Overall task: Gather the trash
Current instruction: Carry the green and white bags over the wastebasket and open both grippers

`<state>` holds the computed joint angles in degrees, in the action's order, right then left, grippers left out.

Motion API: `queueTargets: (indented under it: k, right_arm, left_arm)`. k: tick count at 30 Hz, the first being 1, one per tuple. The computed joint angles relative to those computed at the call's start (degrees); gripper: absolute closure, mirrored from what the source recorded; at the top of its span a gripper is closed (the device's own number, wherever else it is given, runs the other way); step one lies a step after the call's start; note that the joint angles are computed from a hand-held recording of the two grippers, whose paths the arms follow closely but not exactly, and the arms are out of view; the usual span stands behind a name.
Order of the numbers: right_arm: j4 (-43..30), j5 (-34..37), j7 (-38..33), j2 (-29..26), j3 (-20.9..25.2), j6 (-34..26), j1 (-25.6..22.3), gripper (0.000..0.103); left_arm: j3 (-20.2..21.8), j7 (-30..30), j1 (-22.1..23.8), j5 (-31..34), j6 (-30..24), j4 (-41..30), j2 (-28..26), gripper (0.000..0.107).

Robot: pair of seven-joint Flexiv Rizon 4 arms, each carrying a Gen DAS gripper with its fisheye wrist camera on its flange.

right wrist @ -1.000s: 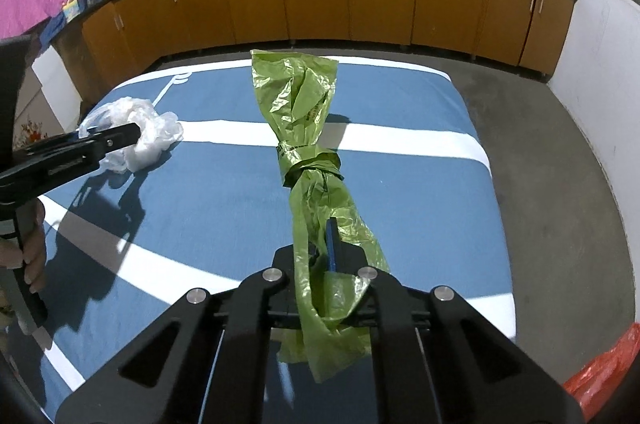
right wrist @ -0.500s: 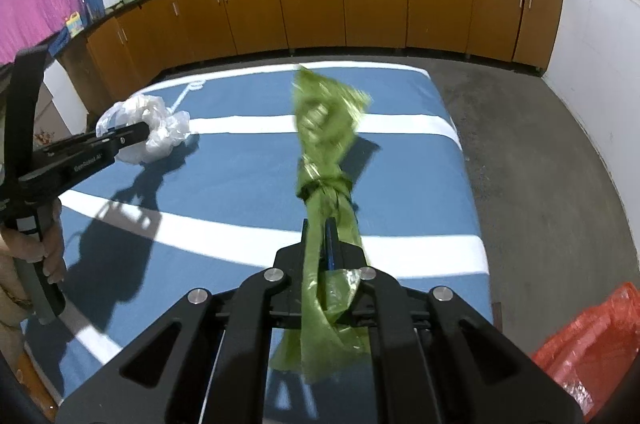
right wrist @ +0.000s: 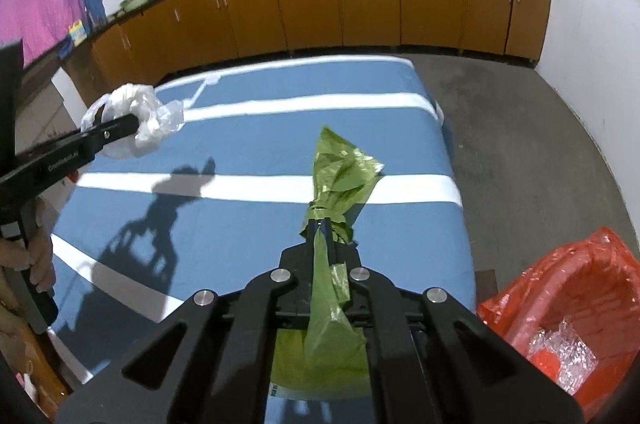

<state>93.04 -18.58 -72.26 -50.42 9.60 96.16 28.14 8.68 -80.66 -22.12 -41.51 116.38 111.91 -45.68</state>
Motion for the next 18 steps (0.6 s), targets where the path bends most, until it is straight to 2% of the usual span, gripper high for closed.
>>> queueTargets:
  k: [9, 13, 18]
  right_arm:
    - [7.58, 3.52, 0.90, 6.18, -5.00, 8.76, 2.34, 0.101]
    - [13.35, 8.26, 0.72, 9.79, -10.04, 13.72, 5.44, 0.101]
    - [17.92, 14.67, -1.47, 12.68, -14.69, 17.02, 8.68, 0.101]
  left_arm:
    - [-3.03, -0.47, -0.16, 2.84, 3.16, 3.01, 4.88, 0.092]
    - [-5.28, -0.72, -0.26, 5.41, 4.21, 3.04, 6.21, 0.092]
    - [-7.60, -0.93, -1.05, 8.21, 4.37, 2.13, 6.73, 0.092]
